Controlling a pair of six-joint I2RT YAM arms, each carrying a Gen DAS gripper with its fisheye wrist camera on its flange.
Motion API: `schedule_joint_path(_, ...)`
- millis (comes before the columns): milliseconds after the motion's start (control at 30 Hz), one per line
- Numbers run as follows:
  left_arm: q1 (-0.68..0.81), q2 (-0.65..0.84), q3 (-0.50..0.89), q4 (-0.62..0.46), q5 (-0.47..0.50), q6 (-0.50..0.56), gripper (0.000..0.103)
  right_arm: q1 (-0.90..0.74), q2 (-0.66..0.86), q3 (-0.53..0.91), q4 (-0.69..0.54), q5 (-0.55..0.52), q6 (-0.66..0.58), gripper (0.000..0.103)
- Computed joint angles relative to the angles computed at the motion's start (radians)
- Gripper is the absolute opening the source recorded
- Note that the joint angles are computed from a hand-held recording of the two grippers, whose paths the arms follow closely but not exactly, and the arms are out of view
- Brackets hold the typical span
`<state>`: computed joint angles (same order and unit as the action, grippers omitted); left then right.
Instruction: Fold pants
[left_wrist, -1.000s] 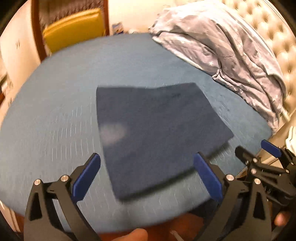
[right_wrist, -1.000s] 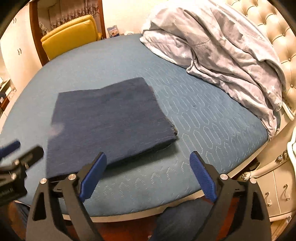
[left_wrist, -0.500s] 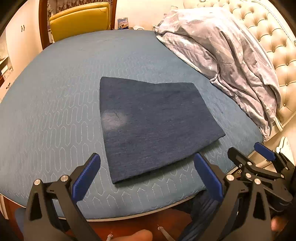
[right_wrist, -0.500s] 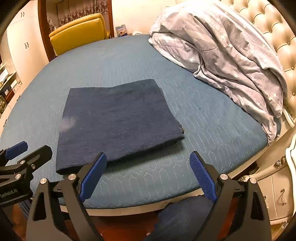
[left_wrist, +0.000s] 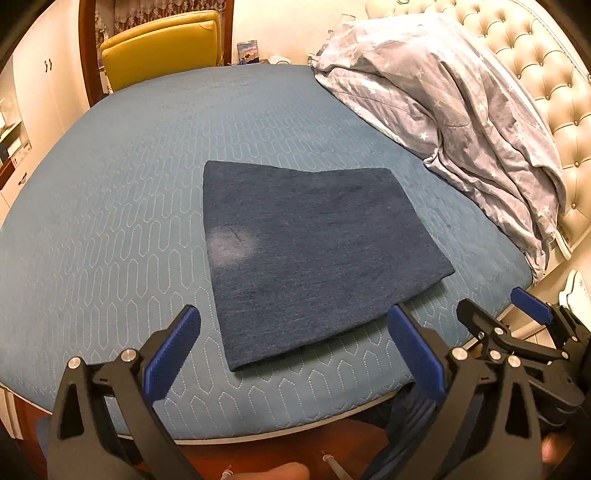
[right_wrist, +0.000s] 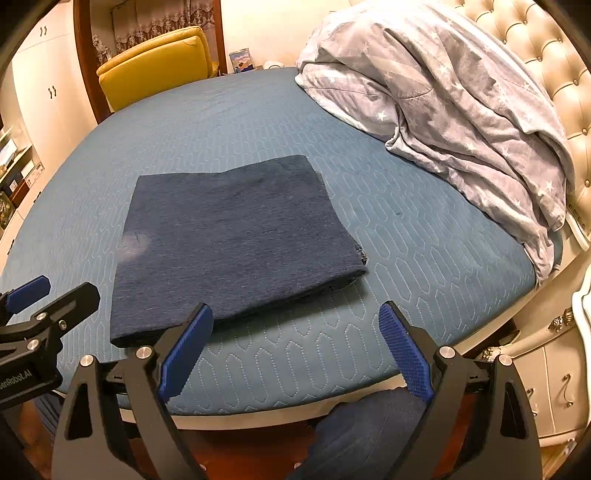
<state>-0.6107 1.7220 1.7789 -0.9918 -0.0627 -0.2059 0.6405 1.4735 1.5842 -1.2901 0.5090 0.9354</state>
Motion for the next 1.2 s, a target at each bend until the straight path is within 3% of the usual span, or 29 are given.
schedule_joint_path(733, -0.016, 0.014, 0.021, -0.007, -0.012, -0.009, 0.101, 0.006, 0.003, 0.003, -0.005, 0.003, 0.010, 0.088)
schedule_joint_path(933, -0.025, 0.012, 0.005, 0.034, -0.039, 0.001, 0.101, -0.018, -0.011, -0.015, 0.004, -0.008, -0.005, 0.088)
schedule_joint_path(1200, 0.017, 0.045, 0.017, 0.045, 0.060, -0.006, 0.101, -0.062, -0.048, -0.077, 0.047, -0.031, -0.015, 0.088)
